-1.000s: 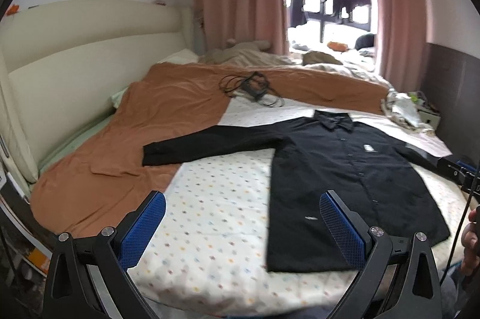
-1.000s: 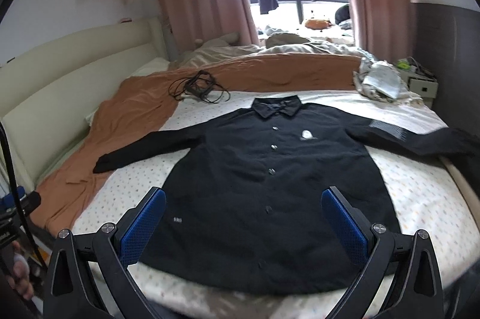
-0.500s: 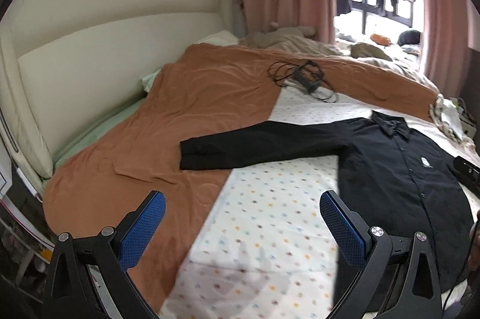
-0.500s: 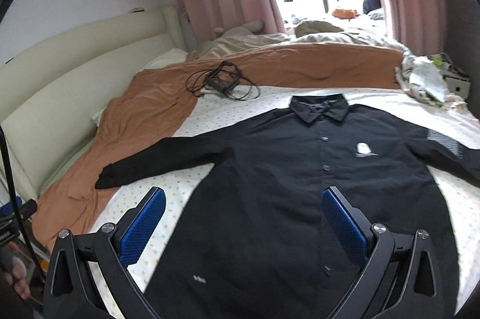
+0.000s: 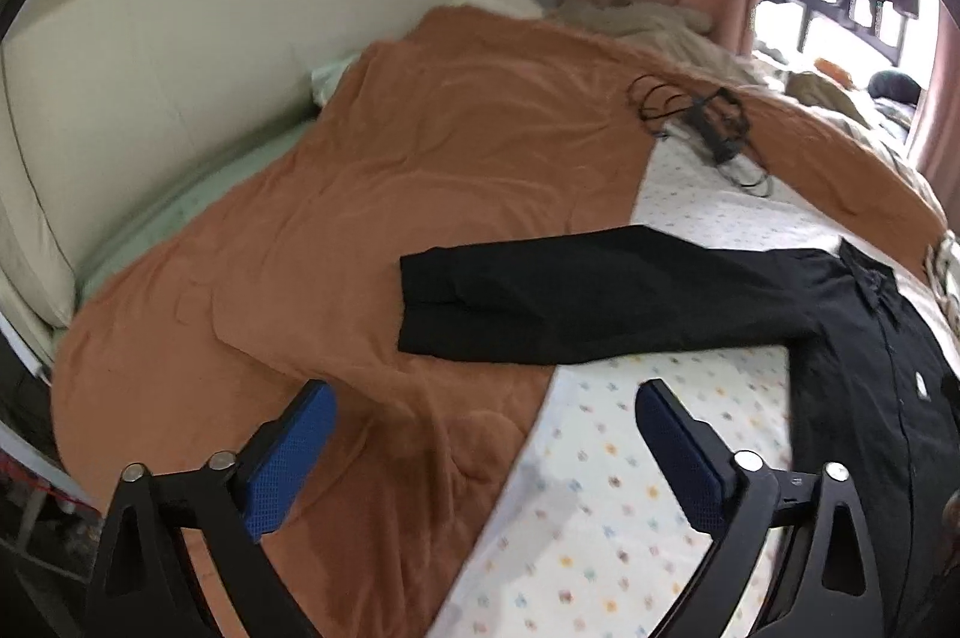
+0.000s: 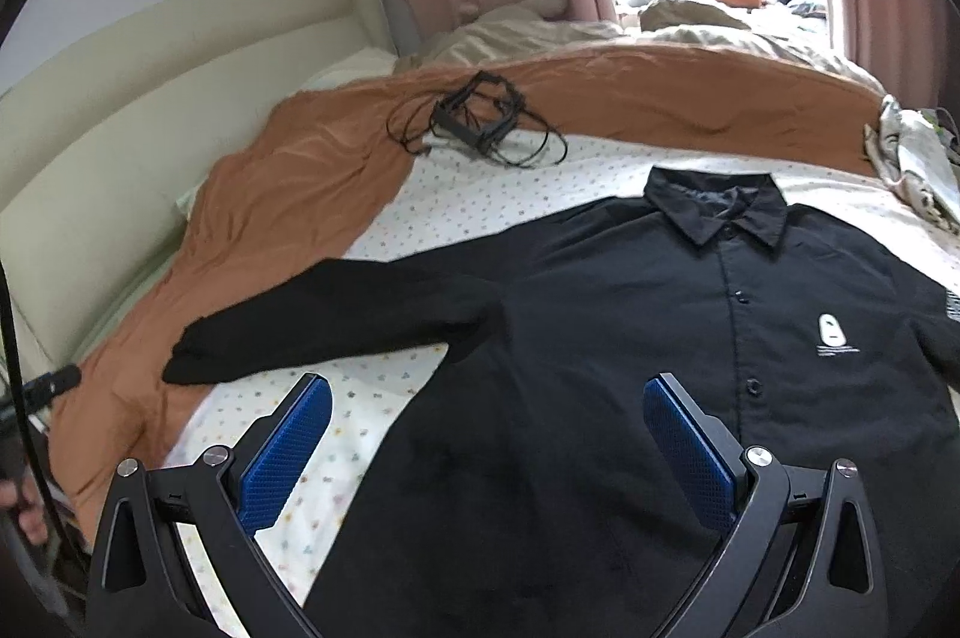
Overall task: Fold large clothes
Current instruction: 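Move the left gripper to the black shirt's sleeve cuff while the right approaches the body, then close the left gripper on the sleeve cuff while the right gripper grips the shirt body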
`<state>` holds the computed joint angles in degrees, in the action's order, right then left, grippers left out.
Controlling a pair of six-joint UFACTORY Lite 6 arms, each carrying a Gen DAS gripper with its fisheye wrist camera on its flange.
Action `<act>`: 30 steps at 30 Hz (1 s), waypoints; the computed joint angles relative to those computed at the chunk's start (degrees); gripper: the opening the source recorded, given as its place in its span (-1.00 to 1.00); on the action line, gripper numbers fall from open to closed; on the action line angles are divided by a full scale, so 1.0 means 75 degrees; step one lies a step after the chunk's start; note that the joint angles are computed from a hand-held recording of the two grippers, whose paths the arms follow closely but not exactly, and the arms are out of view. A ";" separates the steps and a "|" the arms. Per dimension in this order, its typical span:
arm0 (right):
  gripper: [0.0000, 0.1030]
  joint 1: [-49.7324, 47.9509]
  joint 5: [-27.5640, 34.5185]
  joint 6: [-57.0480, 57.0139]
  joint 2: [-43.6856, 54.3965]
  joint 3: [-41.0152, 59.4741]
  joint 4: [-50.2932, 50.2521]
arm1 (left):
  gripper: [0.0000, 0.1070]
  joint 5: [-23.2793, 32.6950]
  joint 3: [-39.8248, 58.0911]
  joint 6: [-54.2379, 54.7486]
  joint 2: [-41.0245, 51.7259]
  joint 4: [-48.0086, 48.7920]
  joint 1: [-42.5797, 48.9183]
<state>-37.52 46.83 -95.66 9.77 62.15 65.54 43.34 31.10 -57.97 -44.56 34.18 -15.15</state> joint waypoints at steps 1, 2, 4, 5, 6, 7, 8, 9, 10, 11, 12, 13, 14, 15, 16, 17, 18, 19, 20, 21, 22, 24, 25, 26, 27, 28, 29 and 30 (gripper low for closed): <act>1.00 0.0168 -0.0144 0.0139 0.0201 0.0177 -0.0054 | 0.72 -0.0416 0.0004 0.0450 0.0238 -0.0328 0.0493; 1.00 0.0283 -0.0245 0.0218 0.0424 0.0359 -0.0085 | 0.70 -0.0896 0.0044 0.1081 0.0585 -0.0777 0.1090; 1.00 0.0562 -0.0560 0.0356 0.0860 0.0724 -0.0080 | 0.69 -0.1630 0.0187 0.2087 0.1384 -0.1574 0.1974; 1.00 0.0668 -0.0680 0.0449 0.1065 0.0922 -0.0106 | 0.69 -0.1866 0.0264 0.2281 0.1743 -0.1704 0.2198; 1.00 0.0761 -0.0755 0.0531 0.1264 0.1119 -0.0124 | 0.69 -0.2105 0.0381 0.2432 0.2184 -0.1753 0.2403; 1.00 0.0849 -0.0833 0.0597 0.1398 0.1243 -0.0131 | 0.69 -0.2240 0.0472 0.2485 0.2478 -0.1758 0.2504; 1.00 0.0941 -0.0910 0.0669 0.1532 0.1371 -0.0158 | 0.68 -0.2399 0.0586 0.2530 0.2851 -0.1765 0.2640; 1.00 0.1048 -0.0979 0.0742 0.1712 0.1554 -0.0210 | 0.65 -0.2563 0.0714 0.2589 0.3245 -0.1797 0.2790; 1.00 0.1128 -0.1045 0.0711 0.1821 0.1635 -0.0179 | 0.58 -0.2673 0.0819 0.2742 0.3521 -0.1909 0.2923; 1.00 0.1205 -0.1118 0.0679 0.1938 0.1730 -0.0164 | 0.52 -0.2847 0.0973 0.3005 0.3912 -0.2124 0.3108; 1.00 0.1287 -0.1223 0.0633 0.2055 0.1819 -0.0145 | 0.50 -0.2970 0.1076 0.3253 0.4182 -0.2349 0.3249; 1.00 0.1366 -0.1344 0.0573 0.2187 0.1908 -0.0106 | 0.48 -0.3069 0.1228 0.3422 0.4520 -0.2513 0.3381; 1.00 0.1425 -0.1433 0.0568 0.2336 0.2015 -0.0102 | 0.45 -0.3157 0.1371 0.3553 0.4836 -0.2646 0.3504; 0.98 0.1456 -0.1466 0.0649 0.2526 0.2186 -0.0161 | 0.42 -0.3251 0.1507 0.3726 0.5138 -0.2832 0.3637; 0.91 0.1481 -0.1464 0.0822 0.2736 0.2375 -0.0275 | 0.30 -0.3289 0.1635 0.3723 0.5394 -0.2853 0.3727; 0.88 0.1504 -0.1424 0.1071 0.2970 0.2605 -0.0451 | 0.16 -0.3286 0.1769 0.3623 0.5639 -0.2777 0.3790; 0.80 0.1536 -0.1406 0.1294 0.3181 0.2816 -0.0608 | 0.10 -0.3309 0.1904 0.3598 0.5872 -0.2741 0.3859; 0.72 0.1550 -0.1417 0.1423 0.3350 0.2992 -0.0708 | 0.02 -0.3344 0.2044 0.3662 0.6145 -0.2799 0.3931; 0.69 0.1572 -0.1472 0.1514 0.3508 0.3145 -0.0774 | -0.01 -0.3380 0.2089 0.3789 0.6271 -0.2906 0.3976; 0.62 0.1585 -0.1516 0.1549 0.3617 0.3244 -0.0793 | -0.03 -0.3390 0.2171 0.3760 0.6449 -0.2888 0.3991; 0.54 0.1596 -0.1548 0.1656 0.3765 0.3393 -0.0862 | -0.08 -0.3355 0.2253 0.3484 0.6644 -0.2647 0.3963; 0.40 0.1613 -0.1506 0.2063 0.4117 0.3782 -0.1092 | -0.08 -0.3278 0.2385 0.3172 0.6888 -0.2330 0.3881; 0.36 0.1612 -0.1453 0.2215 0.4263 0.3950 -0.1179 | -0.08 -0.3285 0.2363 0.2900 0.6897 -0.2075 0.3826; 0.36 0.1626 -0.1398 0.2399 0.4442 0.4136 -0.1271 | -0.08 -0.3306 0.2325 0.2743 0.6870 -0.1935 0.3806; 0.33 0.1636 -0.1383 0.2484 0.4565 0.4257 -0.1296 | -0.08 -0.3253 0.2340 0.2637 0.6863 -0.1830 0.3784; 0.28 0.1652 -0.1355 0.2575 0.4712 0.4400 -0.1318 | -0.07 -0.3172 0.2339 0.2601 0.6828 -0.1782 0.3749; 0.25 0.1677 -0.1318 0.2700 0.4829 0.4513 -0.1374 | -0.08 -0.3156 0.2327 0.2631 0.6809 -0.1842 0.3747; 0.20 0.1696 -0.1216 0.2867 0.4990 0.4688 -0.1439 | -0.08 -0.3173 0.2320 0.2709 0.6804 -0.1970 0.3762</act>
<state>-24.80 37.71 -74.16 47.19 97.31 54.75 19.55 48.50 -37.65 6.47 19.40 13.07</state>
